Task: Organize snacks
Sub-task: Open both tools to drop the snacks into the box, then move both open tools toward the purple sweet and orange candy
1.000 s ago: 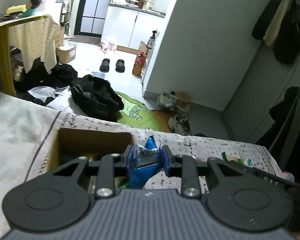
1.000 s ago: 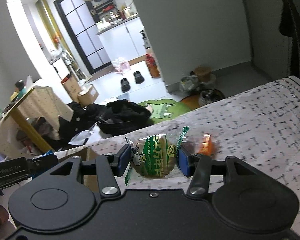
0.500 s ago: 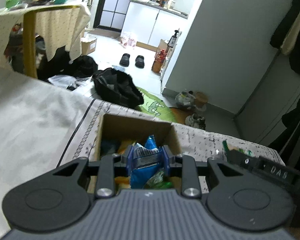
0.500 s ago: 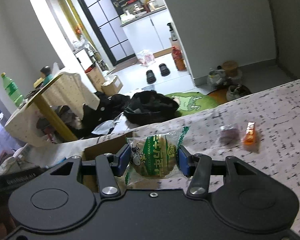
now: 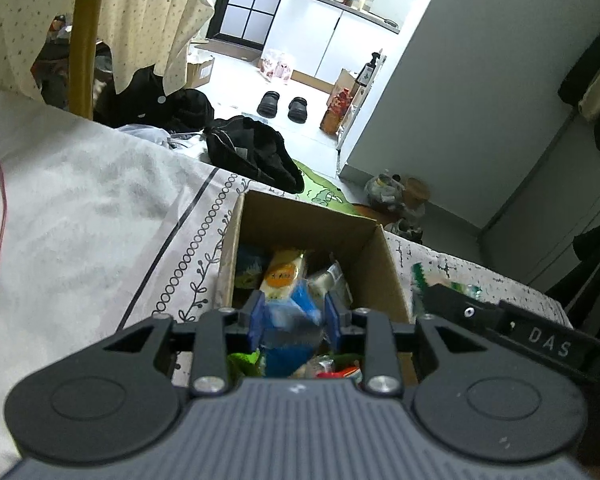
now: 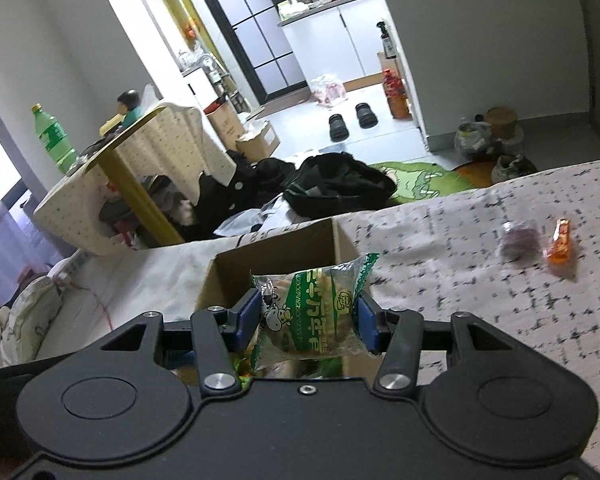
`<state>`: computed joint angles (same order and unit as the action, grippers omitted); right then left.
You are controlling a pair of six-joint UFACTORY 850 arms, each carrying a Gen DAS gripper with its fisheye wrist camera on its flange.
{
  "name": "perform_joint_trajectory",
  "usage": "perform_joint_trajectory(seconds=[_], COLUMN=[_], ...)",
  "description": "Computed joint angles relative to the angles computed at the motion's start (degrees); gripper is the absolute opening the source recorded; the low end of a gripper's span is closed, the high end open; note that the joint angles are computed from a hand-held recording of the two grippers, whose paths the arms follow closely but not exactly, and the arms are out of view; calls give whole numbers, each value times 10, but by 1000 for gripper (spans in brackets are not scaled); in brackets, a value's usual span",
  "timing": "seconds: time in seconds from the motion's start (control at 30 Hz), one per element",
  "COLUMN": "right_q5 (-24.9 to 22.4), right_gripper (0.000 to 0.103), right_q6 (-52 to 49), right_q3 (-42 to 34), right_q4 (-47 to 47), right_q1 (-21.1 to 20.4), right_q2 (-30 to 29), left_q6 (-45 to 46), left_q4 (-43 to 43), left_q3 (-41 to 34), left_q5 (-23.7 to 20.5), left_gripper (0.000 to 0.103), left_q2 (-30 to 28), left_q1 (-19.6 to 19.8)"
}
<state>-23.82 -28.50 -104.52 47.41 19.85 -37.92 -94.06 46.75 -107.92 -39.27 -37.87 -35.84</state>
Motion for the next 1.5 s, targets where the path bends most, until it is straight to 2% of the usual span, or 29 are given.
perform_joint_trajectory(seconds=[0.07,0.3,0.43,0.53,0.57,0.6,1.1,1.33,1.5], right_q5=[-4,-25,-54,-80,-77,-68,-30,-1,8], right_gripper=[50,50,50,61,72,75,77,88,100], right_q6=[-1,2,-16,-36,-30,-22,37,68,101], right_q3=[-1,-9,-16,-23,-22,-18,34,63,74], right_q4=[-1,15,53,72,63,53,-14,-49,-85], right_q1=[4,9,9,9,10,11,-29,-52,-67], right_q2=[-2,-8,-15,-20,-19,-15,23,42,50], left_q6=[-17,-87,-98,-111,-113,-115,-85,18,72], left_q4=[3,58,69,70,68,67,65,7,-14], left_q3=[10,40,45,52,54,55,15,-56,-115], left_q5=[3,-19,-43,-46,-44,-44,-52,-41,-61], left_gripper=[35,59,65,69,70,72,87,91,95], left_q2=[6,29,35,40,41,42,12,-30,-65], left_q1=[0,-4,-4,-2,-2,-1,-13,-15,-21])
